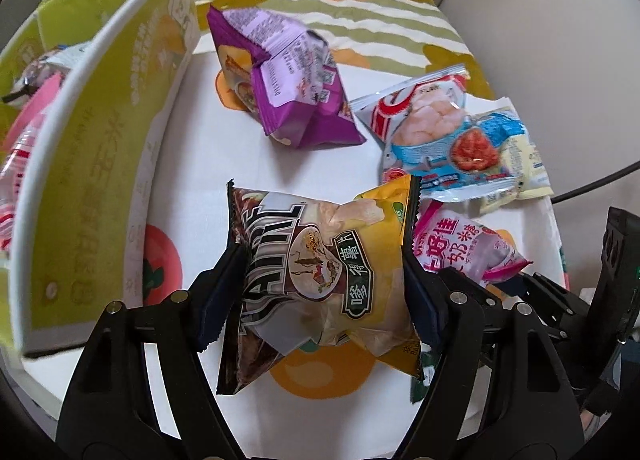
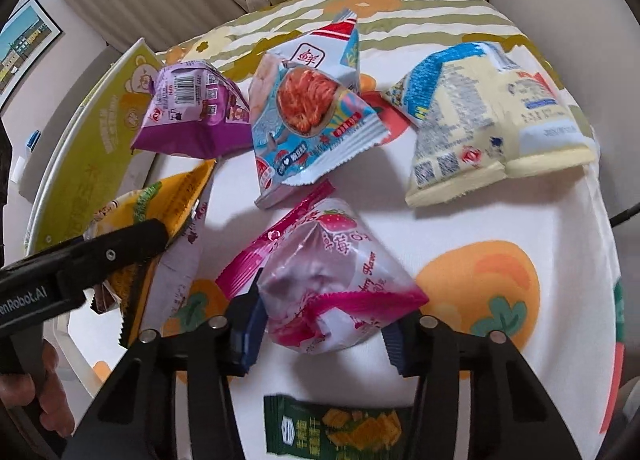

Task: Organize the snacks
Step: 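Grasp the yellow chip bag with the left tool while the right tool grasps the pink translucent bag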

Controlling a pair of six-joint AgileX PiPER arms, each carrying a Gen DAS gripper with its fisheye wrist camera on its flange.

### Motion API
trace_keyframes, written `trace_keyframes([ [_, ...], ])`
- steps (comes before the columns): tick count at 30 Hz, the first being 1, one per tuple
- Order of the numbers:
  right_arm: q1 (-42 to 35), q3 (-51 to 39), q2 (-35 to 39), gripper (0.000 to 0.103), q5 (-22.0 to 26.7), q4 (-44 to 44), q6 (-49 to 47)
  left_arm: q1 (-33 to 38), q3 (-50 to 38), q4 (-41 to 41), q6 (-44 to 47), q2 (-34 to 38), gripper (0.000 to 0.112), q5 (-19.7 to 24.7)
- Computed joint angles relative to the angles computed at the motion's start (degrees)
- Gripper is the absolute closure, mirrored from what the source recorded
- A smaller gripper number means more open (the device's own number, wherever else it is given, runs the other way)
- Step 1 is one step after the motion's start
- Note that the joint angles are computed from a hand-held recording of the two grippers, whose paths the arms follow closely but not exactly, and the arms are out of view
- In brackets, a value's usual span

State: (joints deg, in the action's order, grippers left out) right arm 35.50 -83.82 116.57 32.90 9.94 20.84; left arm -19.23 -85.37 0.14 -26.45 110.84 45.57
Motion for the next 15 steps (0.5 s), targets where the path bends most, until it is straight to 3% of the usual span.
trace_keyframes([
  [7,1.48,6.90,-8.00,0.058,-2.38,-3.27,3.49,-3.35,3.73,2.84,-5.00,-7.55,0.040,-1.05],
  [15,2.53,5.03,-16.23,0.058,1.18,-8.33,4.15,-5.52,3.19,8.28,-10.51,-18.61,0.040,1.10],
])
